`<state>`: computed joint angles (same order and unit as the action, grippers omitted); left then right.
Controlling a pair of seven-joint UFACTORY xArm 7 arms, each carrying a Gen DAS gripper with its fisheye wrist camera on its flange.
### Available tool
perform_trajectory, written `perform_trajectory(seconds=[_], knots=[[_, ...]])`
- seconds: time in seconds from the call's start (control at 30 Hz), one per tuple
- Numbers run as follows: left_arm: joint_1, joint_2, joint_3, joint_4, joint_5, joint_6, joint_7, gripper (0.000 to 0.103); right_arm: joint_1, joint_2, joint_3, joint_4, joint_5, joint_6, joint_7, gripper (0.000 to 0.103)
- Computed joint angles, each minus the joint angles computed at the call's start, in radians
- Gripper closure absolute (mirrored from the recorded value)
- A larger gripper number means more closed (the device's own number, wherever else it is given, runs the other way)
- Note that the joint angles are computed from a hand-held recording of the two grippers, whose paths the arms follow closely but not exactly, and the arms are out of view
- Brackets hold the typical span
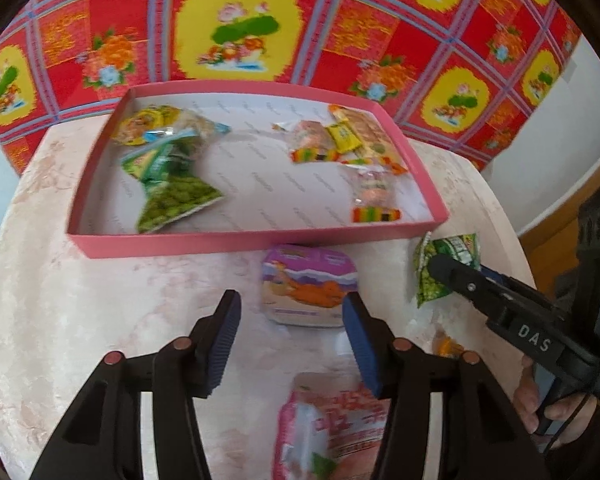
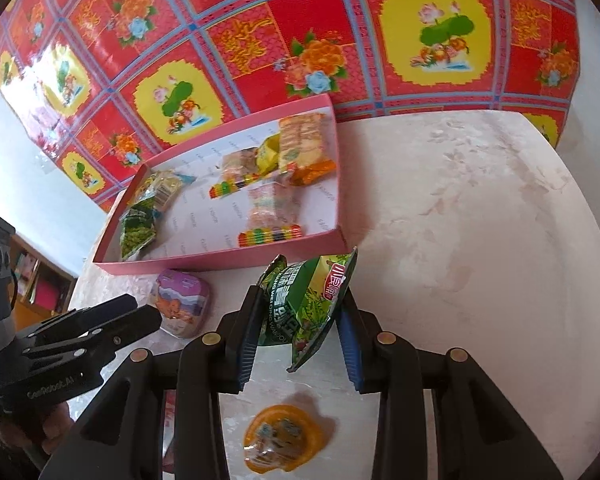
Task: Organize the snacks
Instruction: 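Grasp the second green snack bag with the right gripper while the left grasps the purple tin, then lift both held snacks and carry them over the pink tray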
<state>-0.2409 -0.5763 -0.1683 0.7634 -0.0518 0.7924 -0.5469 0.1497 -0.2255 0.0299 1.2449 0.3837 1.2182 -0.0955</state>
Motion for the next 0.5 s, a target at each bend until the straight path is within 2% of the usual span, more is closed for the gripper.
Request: perform_trajectory(seconds=[0.13, 0.5], knots=[[-0.010, 0.039, -0.006, 0.019, 0.000, -0.005, 0.014, 0.038, -0.005, 0.001, -0.005, -0.005, 0.003, 0.000, -0.001, 0.066], [0.009, 0.099, -0.055, 0.050, 0.117, 0.005, -0.031, 0.037, -0.005, -0.005, -0.007, -0.023, 0.020, -0.013, -0.019, 0.066]])
